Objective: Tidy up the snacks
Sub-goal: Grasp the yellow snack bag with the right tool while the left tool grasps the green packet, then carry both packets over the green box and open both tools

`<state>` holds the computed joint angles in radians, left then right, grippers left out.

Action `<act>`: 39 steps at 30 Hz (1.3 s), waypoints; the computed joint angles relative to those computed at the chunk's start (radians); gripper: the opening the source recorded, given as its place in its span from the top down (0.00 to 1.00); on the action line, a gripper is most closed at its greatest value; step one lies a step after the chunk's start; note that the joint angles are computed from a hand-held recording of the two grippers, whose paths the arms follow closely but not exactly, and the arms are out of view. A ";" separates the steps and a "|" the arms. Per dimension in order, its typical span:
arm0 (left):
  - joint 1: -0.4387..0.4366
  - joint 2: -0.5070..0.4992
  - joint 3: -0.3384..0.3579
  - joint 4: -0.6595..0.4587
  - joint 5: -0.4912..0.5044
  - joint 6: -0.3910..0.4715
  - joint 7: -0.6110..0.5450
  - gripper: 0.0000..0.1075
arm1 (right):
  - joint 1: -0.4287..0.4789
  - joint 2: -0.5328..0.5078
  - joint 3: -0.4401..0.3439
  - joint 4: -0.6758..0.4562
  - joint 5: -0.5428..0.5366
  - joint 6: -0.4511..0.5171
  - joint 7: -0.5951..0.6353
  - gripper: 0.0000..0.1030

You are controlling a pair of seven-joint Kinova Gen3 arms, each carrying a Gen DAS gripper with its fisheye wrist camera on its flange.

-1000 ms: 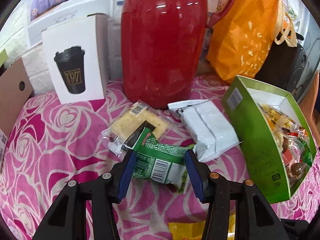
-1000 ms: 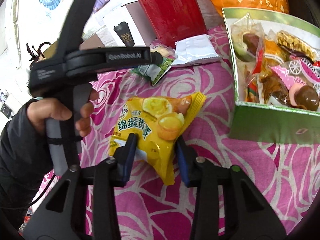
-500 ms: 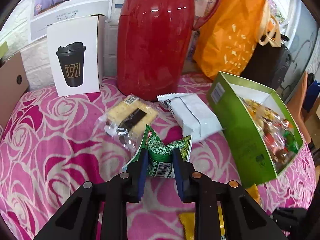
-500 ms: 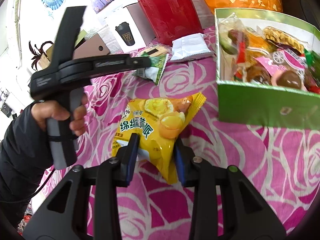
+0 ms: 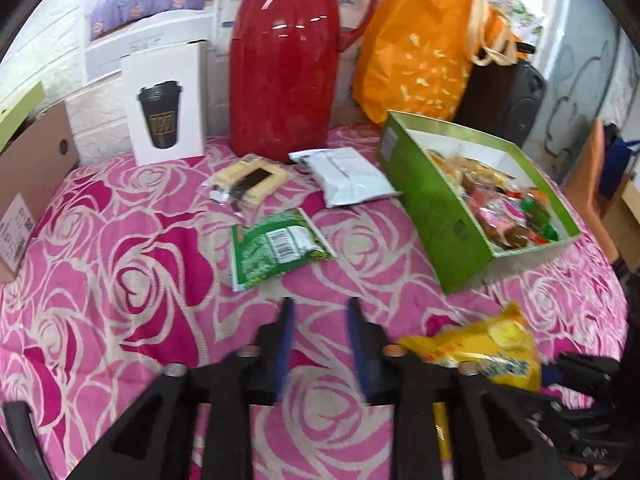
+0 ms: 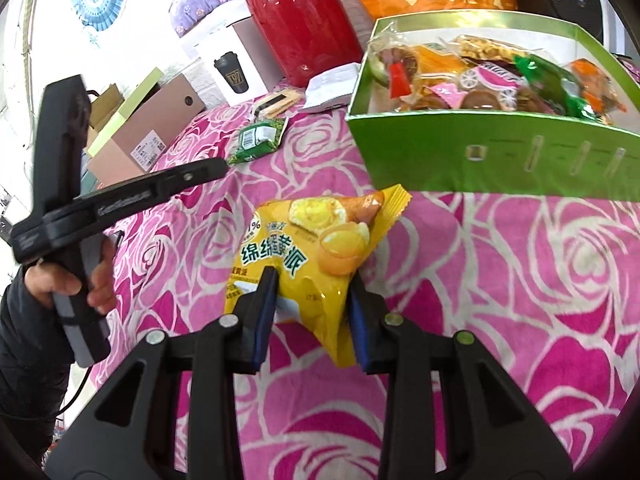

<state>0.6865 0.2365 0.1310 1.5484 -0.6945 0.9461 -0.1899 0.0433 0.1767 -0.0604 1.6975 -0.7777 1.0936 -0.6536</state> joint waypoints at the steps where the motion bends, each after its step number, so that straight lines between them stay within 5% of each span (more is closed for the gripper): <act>1: 0.008 0.008 -0.012 -0.008 -0.014 0.021 0.024 0.53 | 0.002 -0.003 0.002 0.003 0.002 -0.001 0.004 0.66; 5: -0.031 0.013 -0.021 -0.010 -0.003 0.002 0.018 0.50 | 0.018 0.004 0.013 0.003 -0.004 0.009 0.005 0.66; 14: -0.151 0.101 -0.031 -0.111 0.182 -0.015 -0.218 0.42 | 0.035 0.039 0.004 -0.021 -0.016 0.020 -0.003 0.66; 17: -0.110 0.090 -0.079 -0.062 0.152 -0.079 -0.173 0.43 | 0.037 0.038 0.001 -0.021 -0.015 0.019 -0.008 0.66; 21: -0.096 0.063 -0.085 -0.032 0.138 -0.094 -0.144 0.64 | 0.035 0.019 0.000 -0.015 -0.005 0.015 -0.005 0.66; 28: -0.035 -0.017 -0.050 0.016 0.036 -0.114 -0.037 0.68 | 0.066 -0.040 0.030 -0.002 -0.072 0.043 0.058 0.69; 39: 0.057 0.025 0.011 -0.203 -0.127 -0.094 -0.087 0.68 | 0.152 -0.044 0.100 -0.101 -0.231 0.028 0.088 0.70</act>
<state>0.7437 0.2611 0.1421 1.3455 -0.8211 0.8519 -0.2771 0.1958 0.1323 0.0397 1.5968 -1.0084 1.1218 -0.5652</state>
